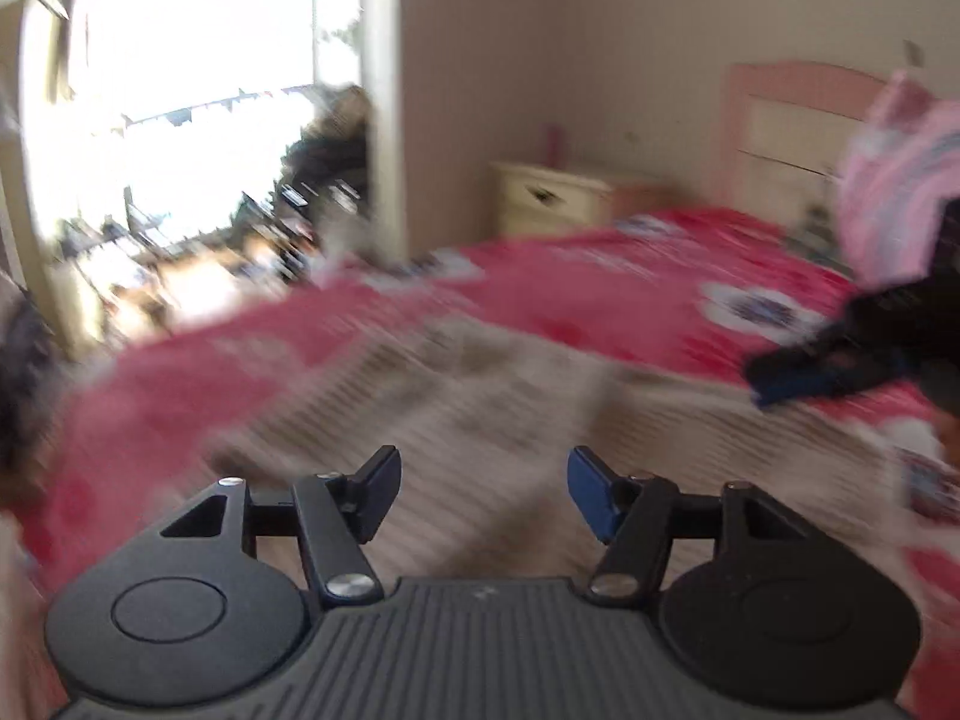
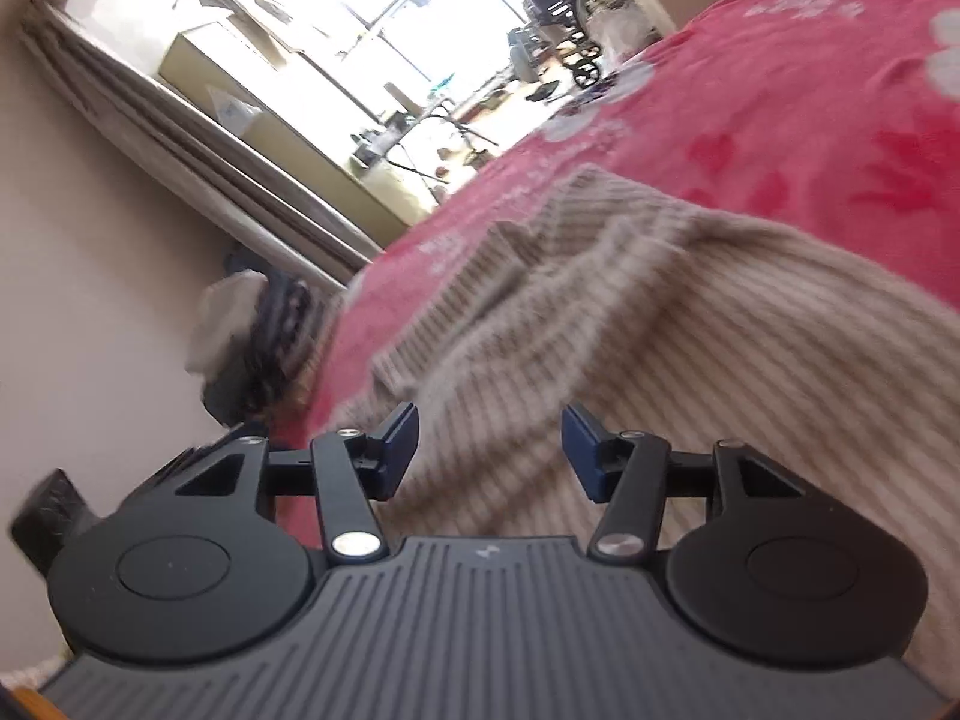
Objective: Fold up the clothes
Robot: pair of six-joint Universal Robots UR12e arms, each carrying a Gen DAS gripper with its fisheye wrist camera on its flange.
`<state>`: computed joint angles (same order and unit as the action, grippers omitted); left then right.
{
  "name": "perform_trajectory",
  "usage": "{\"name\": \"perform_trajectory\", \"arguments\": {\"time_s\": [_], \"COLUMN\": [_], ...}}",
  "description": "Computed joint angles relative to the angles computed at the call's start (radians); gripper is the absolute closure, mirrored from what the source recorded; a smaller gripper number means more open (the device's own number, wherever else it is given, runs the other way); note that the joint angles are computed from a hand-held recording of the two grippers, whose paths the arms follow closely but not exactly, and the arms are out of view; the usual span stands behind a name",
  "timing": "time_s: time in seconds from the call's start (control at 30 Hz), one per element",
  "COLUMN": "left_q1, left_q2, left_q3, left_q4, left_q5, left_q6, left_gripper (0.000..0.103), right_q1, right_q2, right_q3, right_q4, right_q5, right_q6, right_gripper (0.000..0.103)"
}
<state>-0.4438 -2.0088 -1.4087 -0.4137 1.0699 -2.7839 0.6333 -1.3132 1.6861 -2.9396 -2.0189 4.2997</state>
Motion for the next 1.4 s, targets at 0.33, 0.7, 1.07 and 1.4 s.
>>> {"name": "perform_trajectory", "arguments": {"time_s": [0.33, 0.7, 1.07, 1.4], "left_q1": [0.025, 0.028, 0.040, 0.031], "left_q2": [0.142, 0.139, 0.119, 0.123], "left_q3": [-0.121, -0.131, -0.135, -0.149], "left_q4": [-0.534, -0.765, -0.728, -0.734], "left_q5": [-0.098, -0.106, -0.147, -0.172], "left_q6": [-0.014, -0.174, -0.278, -0.220], "left_gripper": [0.042, 0.042, 0.048, 0.054], "right_q1": [0.141, 0.172, 0.160, 0.181], "right_q2": [-0.090, -0.144, -0.128, -0.109], "right_q3": [0.069, 0.181, 0.242, 0.286], "right_q4": [0.296, 0.476, 0.359, 0.178], "right_q5": [-0.247, -0.214, -0.249, -0.292], "right_q6": [0.274, 0.843, 0.932, 0.943], "right_gripper": [0.044, 0.042, 0.042, 0.042]}}
